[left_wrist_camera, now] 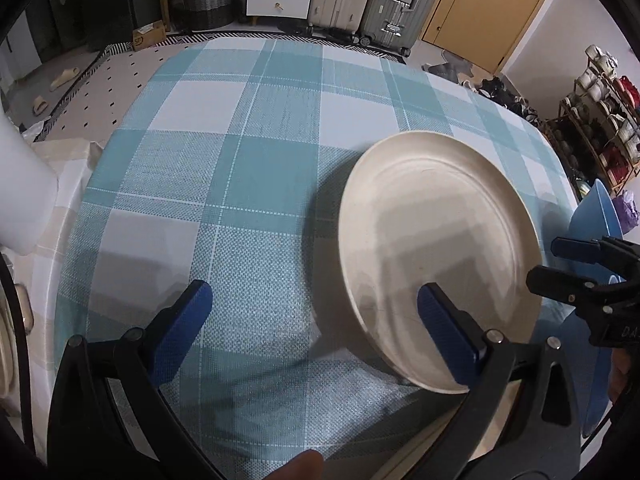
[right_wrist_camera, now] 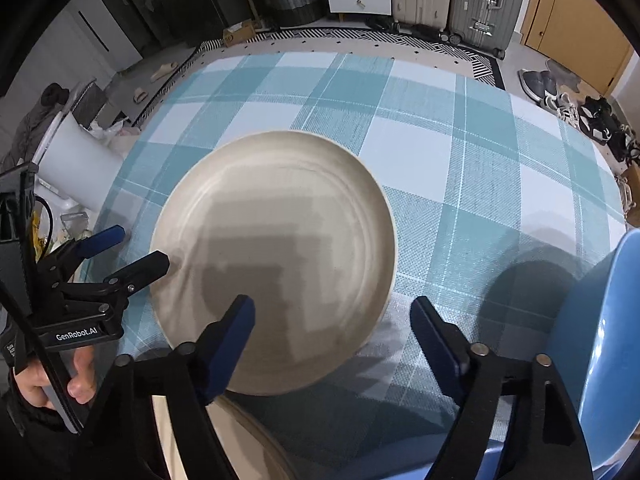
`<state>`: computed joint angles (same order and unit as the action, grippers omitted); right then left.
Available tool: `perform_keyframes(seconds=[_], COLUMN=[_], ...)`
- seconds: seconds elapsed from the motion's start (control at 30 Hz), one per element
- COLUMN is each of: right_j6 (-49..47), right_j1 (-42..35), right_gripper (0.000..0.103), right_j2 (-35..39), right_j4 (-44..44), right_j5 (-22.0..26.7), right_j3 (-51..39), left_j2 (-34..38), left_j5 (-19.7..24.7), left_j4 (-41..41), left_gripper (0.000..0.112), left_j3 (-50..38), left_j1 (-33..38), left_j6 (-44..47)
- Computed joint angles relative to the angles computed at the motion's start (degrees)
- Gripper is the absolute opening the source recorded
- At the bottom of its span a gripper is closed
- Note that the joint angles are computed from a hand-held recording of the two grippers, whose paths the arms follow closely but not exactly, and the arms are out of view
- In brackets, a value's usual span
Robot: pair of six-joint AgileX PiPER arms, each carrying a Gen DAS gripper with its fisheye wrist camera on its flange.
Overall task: Organize plates and bowls
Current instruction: 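Close the left gripper on the plate rim while the right gripper closes on the opposite rim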
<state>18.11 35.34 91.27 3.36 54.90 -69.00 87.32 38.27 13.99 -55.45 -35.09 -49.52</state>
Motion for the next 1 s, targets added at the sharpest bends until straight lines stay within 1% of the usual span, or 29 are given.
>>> perform_keyframes(seconds=[0.07,0.13,0.2,0.23,0.27,0.3,0.33,0.37,0.4,0.43,0.5,0.53,0.6,0.67,0.77,0.83,0.87,0.93,1.0], right_j6=[-0.16,0.19,-0.27,-0.14,-0.15,-0.13,0.0,-0.15,-0.48,-0.37,0.29,0.83,0.95,1.43,2.3,2.62,3.04,2.71,2.74], right_j1=[0.08,0.16,-0.28,-0.39,-0.42,-0.39,-0.34,-0.37,-0.42,-0.35,0.03,0.2,0.12,0.28,0.76,0.81,0.87,0.45,0.2], right_gripper=[0.079,0.078,0.075,0.073,0.069,0.068,0.066,0.062,0.06,0.057,0.049,0.046,0.042,0.038,0.033,0.031,0.028,0.028,0.028], right_j2=[0.58,0.95,1.48,1.68,1.74,1.8,1.93,1.97,2.04,2.21,2.59,2.67,2.81,2.88,2.9,2.92,3.01,3.41,3.08], right_j4=[0.0,-0.43,0.2,0.13,-0.03,-0.25,-0.55,-0.48,-0.37,-0.66,-1.66,-2.2,-2.28,-2.85,-4.12,-4.69,-4.99,-4.22,-4.25], right_j5=[0.18,0.17,-0.2,-0.18,-0.46,-0.67,-0.59,-0.68,-0.78,-0.71,-0.55,-0.66,-0.92,-1.09,-1.22,-1.68,-1.88,-2.09,-2.44], right_j3=[-0.11,0.1,0.32,0.4,0.59,0.73,0.76,0.88,0.99,0.97,0.91,1.05,1.35,1.62,1.82,2.01,2.11,2.33,2.69], left_j2=[0.31,0.65,1.29,1.53,1.48,1.61,1.58,1.65,1.79,2.06,2.17,2.35,1.92,1.36,1.9,2.21,2.68,3.05,2.53], left_j5=[-0.33,-0.88,-1.28,-1.75,-2.0,-2.4,-2.53,-2.53,-2.27,-1.96,-1.42,-1.0,-1.96,-3.59,-3.05,-2.51,-1.83,-0.99,-1.59], left_j4=[-0.67,-1.31,-2.67,-4.07,-5.02,-5.88,-5.08,-5.19,-4.05,-3.21,-1.6,-0.67,-2.09,-5.24,-3.3,-2.47,-1.53,0.13,-0.56], left_gripper=[0.102,0.099,0.089,0.087,0.082,0.081,0.078,0.072,0.065,0.063,0.049,0.046,0.033,0.024,0.019,0.013,0.012,0.012,0.012], left_j3=[0.04,0.12,0.0,0.07,0.21,0.3,0.29,0.23,0.01,-0.27,-0.46,-0.71,-0.21,0.56,-0.24,-0.81,-1.5,-2.05,-1.43], left_j1=[0.09,0.21,0.65,1.1,1.31,1.57,1.3,1.18,0.77,0.47,-0.11,-0.33,0.12,0.86,-0.42,-1.15,-1.77,-2.56,-2.29], left_j6=[0.78,1.67,3.15,4.45,5.22,5.91,5.26,5.44,4.6,4.02,2.65,1.83,3.08,5.96,4.69,3.63,2.81,1.1,1.51])
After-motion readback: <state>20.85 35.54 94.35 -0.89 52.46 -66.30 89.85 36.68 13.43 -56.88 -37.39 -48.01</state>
